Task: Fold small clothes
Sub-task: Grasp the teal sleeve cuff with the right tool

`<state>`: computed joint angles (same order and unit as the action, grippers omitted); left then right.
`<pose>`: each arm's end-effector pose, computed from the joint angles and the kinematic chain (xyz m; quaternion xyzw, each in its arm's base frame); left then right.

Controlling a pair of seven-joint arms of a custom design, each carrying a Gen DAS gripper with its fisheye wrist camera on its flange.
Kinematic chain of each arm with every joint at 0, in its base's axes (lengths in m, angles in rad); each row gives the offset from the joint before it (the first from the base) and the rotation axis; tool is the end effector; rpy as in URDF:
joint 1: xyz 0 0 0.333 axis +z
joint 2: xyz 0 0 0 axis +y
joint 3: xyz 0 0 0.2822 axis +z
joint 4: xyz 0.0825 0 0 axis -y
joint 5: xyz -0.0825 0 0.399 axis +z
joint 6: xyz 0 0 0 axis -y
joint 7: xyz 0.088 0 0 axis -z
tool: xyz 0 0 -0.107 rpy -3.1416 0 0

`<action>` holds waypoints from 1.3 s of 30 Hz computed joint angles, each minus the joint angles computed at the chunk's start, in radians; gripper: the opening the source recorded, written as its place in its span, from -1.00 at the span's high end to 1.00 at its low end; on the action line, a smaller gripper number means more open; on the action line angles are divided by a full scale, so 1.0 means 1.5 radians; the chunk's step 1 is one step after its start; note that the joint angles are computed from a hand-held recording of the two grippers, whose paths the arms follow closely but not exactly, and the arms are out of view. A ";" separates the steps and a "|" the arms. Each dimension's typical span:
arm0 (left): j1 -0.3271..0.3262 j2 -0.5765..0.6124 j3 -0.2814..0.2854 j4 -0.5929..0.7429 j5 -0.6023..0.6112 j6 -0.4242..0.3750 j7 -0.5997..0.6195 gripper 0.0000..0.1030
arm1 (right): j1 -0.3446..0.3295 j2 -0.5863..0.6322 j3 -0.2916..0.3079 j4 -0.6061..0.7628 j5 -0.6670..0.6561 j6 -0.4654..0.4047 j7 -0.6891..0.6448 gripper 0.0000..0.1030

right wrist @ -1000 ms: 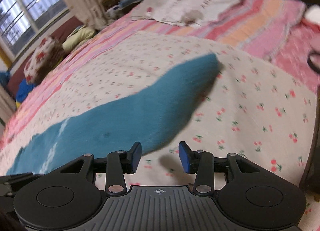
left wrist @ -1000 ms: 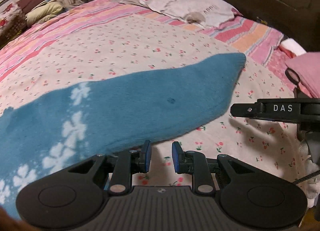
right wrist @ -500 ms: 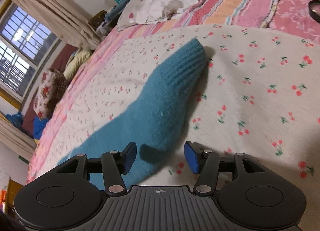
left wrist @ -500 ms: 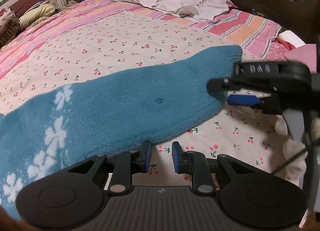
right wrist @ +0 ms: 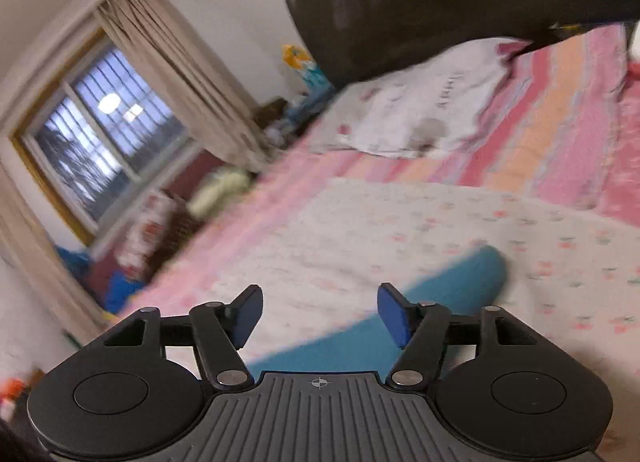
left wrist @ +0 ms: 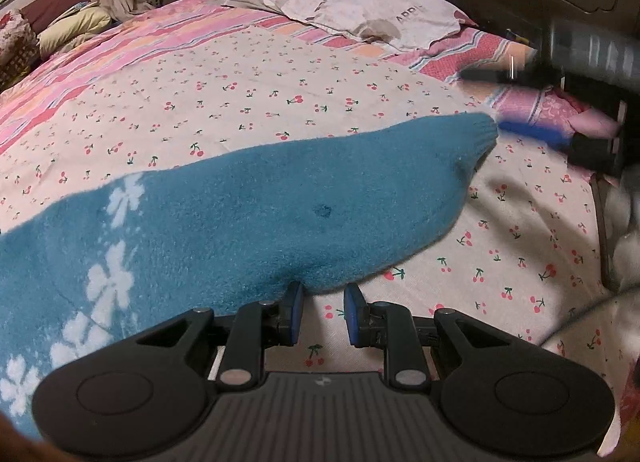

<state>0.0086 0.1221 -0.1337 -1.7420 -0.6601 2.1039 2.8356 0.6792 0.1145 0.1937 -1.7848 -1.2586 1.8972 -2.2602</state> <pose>0.6275 -0.1050 0.4943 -0.2154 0.9210 -0.3215 0.0450 0.4565 0.4292 0.4938 -0.1847 0.8154 -0.3494 0.4229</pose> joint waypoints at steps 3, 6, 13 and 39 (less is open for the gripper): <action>-0.001 -0.003 0.000 -0.006 -0.003 0.007 0.007 0.43 | -0.010 -0.014 0.002 -0.036 0.074 0.037 0.036 -0.27; -0.001 -0.008 0.000 -0.014 -0.006 0.011 0.011 0.43 | -0.016 -0.023 0.005 -0.072 0.082 0.079 0.108 -0.27; -0.003 -0.008 0.001 -0.012 -0.003 0.010 0.006 0.43 | -0.045 -0.006 -0.013 -0.082 0.036 0.172 0.196 -0.28; 0.020 0.001 0.007 0.012 -0.048 -0.033 0.010 0.43 | -0.021 0.026 -0.018 -0.036 0.034 0.060 0.214 0.61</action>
<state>0.0380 0.1243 -0.1233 -1.7235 -0.7317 2.0538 2.8513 0.6478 0.1538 0.1673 -1.8390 -1.2069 1.9873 -1.9385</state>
